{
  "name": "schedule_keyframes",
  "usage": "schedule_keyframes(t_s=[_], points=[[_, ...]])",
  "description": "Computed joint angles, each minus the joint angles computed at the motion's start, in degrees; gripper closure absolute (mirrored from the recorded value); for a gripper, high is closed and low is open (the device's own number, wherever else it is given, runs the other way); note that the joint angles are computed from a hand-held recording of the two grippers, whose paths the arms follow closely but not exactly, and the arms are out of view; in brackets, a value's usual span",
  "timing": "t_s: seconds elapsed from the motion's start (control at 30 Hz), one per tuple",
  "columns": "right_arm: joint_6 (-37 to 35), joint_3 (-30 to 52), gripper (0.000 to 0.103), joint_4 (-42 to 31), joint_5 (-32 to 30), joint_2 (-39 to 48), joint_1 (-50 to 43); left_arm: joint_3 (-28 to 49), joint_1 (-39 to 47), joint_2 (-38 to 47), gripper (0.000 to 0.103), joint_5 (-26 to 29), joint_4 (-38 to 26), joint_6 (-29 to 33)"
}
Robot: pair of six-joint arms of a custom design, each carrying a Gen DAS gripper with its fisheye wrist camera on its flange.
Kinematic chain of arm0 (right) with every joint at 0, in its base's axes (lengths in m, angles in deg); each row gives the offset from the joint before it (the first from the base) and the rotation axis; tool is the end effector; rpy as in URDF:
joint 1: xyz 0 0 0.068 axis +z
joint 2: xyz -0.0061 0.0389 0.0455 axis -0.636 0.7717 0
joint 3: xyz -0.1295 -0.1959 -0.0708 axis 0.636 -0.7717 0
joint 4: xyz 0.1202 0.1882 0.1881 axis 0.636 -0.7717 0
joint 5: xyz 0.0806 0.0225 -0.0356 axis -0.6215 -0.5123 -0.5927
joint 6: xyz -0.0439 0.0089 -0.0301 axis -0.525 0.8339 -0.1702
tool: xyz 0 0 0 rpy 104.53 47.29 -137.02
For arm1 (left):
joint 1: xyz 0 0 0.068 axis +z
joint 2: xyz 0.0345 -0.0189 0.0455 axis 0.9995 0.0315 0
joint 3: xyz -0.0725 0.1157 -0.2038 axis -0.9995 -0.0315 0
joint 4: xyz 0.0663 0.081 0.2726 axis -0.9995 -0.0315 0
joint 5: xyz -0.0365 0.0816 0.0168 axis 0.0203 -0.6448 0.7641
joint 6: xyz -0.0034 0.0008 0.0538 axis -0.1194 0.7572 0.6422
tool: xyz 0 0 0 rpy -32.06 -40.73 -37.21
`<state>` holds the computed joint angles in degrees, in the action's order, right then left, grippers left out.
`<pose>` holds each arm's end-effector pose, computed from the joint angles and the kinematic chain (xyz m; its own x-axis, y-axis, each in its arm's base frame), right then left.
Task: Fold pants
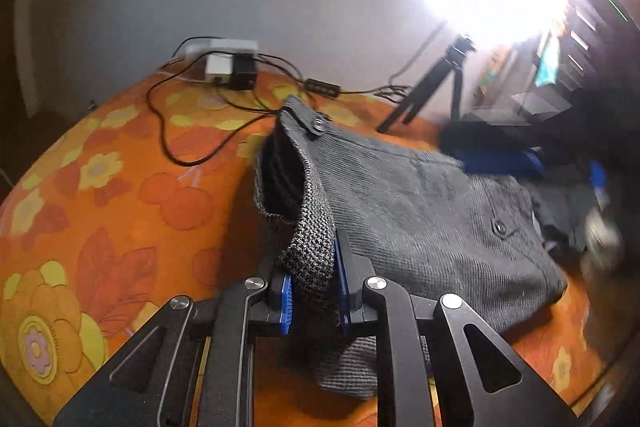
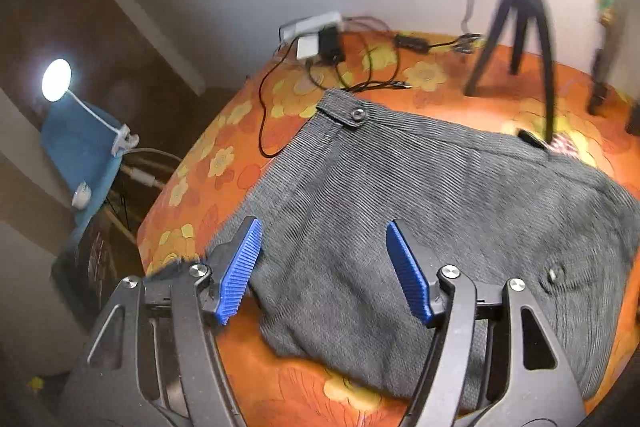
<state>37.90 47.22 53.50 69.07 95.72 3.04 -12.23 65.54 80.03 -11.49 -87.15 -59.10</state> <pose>0.2364 0.2242 0.2275 -0.8273 -0.1572 -0.5393 -0.4151 0.8180 0.3983 0.1478 -0.0577 0.1927 -0.6618 -0.1421 -0.7361 0.0562 0.9697 -0.2376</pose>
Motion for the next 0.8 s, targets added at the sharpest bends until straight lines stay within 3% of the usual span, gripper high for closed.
schedule_keyframes(t_s=[0.37, 0.67, 0.73, 0.8], points=[[-2.62, 27.05, 0.035, -7.25, -5.3, 29.59, 0.19, -1.55, -11.66, 3.37, 0.088, -10.58, 3.63, 1.06], [-7.88, 41.63, 0.035, -16.32, -1.34, 43.59, 2.39, -2.08, -15.44, 5.12, 0.088, -14.41, 4.67, 2.59], [-8.63, 42.59, 0.042, -17.06, -0.42, 44.56, 2.37, -1.73, -15.7, 5.28, 0.088, -14.44, 4.38, 2.18], [-8.42, 42.44, 0.072, -17.17, 0.48, 44.76, 2.12, -1.44, -15.82, 5.29, 0.088, -14.24, 4.06, 1.66]])
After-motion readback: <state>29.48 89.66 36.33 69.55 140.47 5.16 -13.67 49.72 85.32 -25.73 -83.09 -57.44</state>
